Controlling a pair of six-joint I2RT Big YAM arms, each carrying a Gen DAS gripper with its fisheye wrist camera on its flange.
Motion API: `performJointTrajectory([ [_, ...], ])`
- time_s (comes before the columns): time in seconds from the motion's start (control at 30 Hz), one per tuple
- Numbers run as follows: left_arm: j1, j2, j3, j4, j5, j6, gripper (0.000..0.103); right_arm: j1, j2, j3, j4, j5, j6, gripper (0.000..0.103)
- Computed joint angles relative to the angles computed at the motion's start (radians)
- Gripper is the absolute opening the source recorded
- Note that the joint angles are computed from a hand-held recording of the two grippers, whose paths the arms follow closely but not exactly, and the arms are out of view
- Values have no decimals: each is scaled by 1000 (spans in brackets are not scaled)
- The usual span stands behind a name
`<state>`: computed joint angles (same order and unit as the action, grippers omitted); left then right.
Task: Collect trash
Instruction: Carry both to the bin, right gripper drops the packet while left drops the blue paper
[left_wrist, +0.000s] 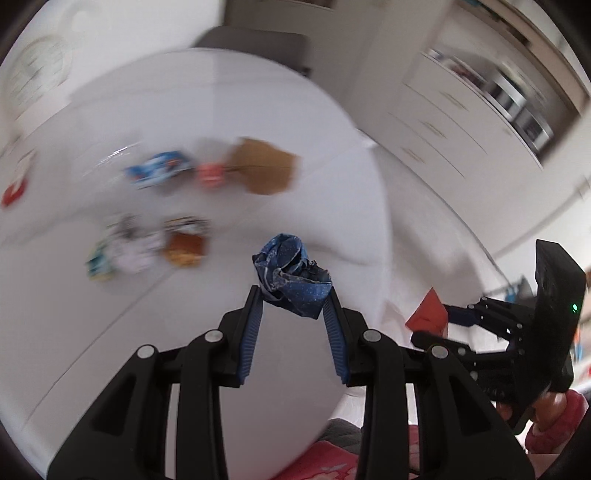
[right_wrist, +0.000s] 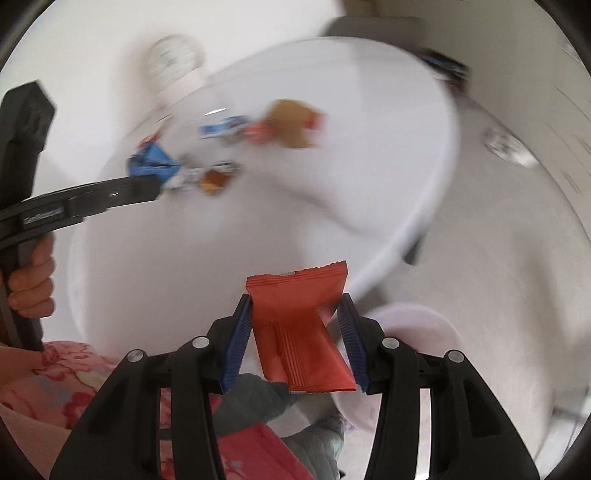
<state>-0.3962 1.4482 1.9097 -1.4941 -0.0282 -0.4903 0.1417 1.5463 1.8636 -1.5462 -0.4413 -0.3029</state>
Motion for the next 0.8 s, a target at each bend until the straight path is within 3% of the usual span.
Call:
performJointTrajectory([
  [0.17,-79,83,100,-21,20,25,34,-100,-81,-111,48,58,52,48],
  [0.47,-162,161,167,-64,59,32,34,-180,-72,-181,64,91,104,49],
  [0.5,-165,167,173,-68,62,32,34,-187,-70,-185,58,92,99,51],
  [0.6,-185,191,195,-86,59,29,34,-198,-64,-189,52,115,94,77],
  [0.8,-222,229,236,-103,37,19,34,-239,-80,-197,57,120,85,91],
])
